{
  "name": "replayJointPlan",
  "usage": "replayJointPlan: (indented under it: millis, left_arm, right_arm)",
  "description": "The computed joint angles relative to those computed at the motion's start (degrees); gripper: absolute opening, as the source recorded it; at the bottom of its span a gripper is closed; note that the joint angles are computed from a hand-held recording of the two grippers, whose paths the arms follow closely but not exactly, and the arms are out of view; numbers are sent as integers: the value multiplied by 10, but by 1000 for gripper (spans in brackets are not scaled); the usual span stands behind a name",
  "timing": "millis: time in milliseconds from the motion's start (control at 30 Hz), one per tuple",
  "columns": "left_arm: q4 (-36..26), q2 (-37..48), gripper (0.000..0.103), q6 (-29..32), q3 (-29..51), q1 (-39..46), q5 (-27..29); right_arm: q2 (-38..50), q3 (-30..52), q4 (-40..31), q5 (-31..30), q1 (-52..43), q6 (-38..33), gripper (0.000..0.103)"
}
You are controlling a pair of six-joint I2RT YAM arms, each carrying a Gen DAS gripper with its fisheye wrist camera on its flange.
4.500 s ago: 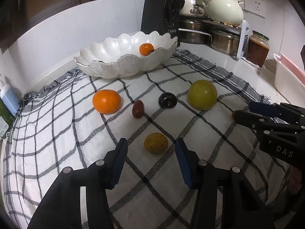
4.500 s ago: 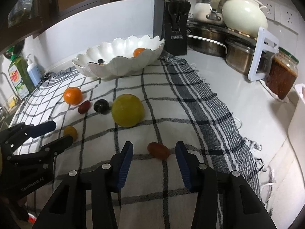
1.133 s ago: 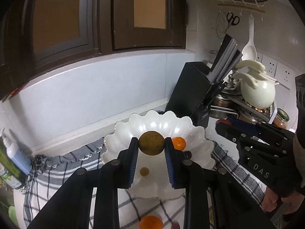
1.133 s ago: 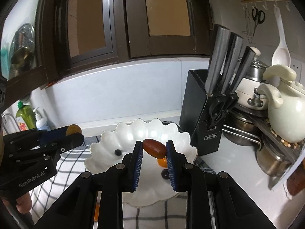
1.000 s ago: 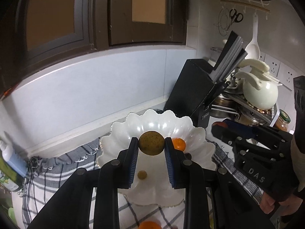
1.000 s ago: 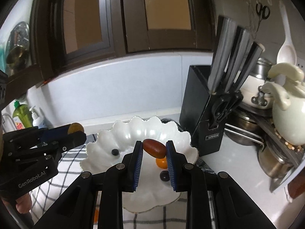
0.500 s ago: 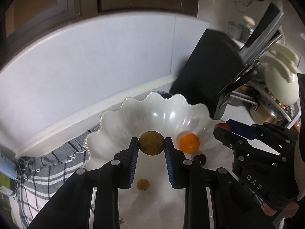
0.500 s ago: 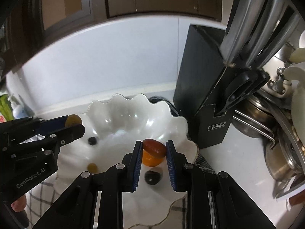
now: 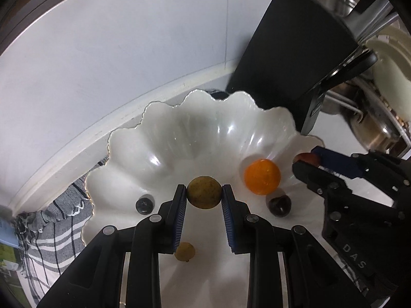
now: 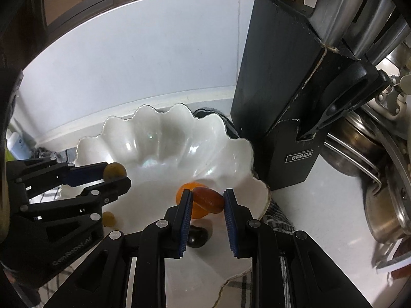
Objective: Organize fruits
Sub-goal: 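Open the right gripper to drop the date while the left gripper releases the golden plum, then withdraw both grippers from the bowl back over the cloth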
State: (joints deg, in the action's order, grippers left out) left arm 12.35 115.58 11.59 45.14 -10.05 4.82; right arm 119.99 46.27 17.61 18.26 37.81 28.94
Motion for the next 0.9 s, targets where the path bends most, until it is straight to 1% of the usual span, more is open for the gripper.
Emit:
replayJointPlan:
  millis: [133,167,200,233,267,300,400,467,567,733,900]
  left_arm:
    - [-11,14,29,-5,12,-4,-6]
    - [-11,17,35,-7,13,-6,-12]
    - [-9,17,39,-9,13,-7,-15]
    - [-4,16,46,-12,10,-6,-18]
    - [-1,15,50,-15,7,-6,-22]
    - [2,13,50,-16,4,-5,-24]
    - [13,2,53,-19,-11,-2,-34]
    - [21,-12,58,-19,-26,1,-36]
    - [29,-39,60,-19,-51,7,-36]
    - [24,-96,61,-25,-90,16,-26]
    - [34,-167,63,-20,-144,30,-15]
  right_arm:
    - [11,11,-11,-13,-9,-1,27]
    - [13,14,-14,-15,-11,-1,28]
    - [14,15,-15,-19,-12,0,31]
    - [15,15,-15,-23,-14,1,34]
    - [15,15,-17,-23,-14,4,39]
    - [14,14,-17,-18,-13,6,42]
    - [6,8,-20,-7,-8,7,42]
    - [-6,-4,-17,-1,-3,11,42]
    - [-26,-19,-13,15,7,12,42]
    - [-66,-49,-11,40,27,17,42]
    - [-117,-85,-9,60,57,39,42]
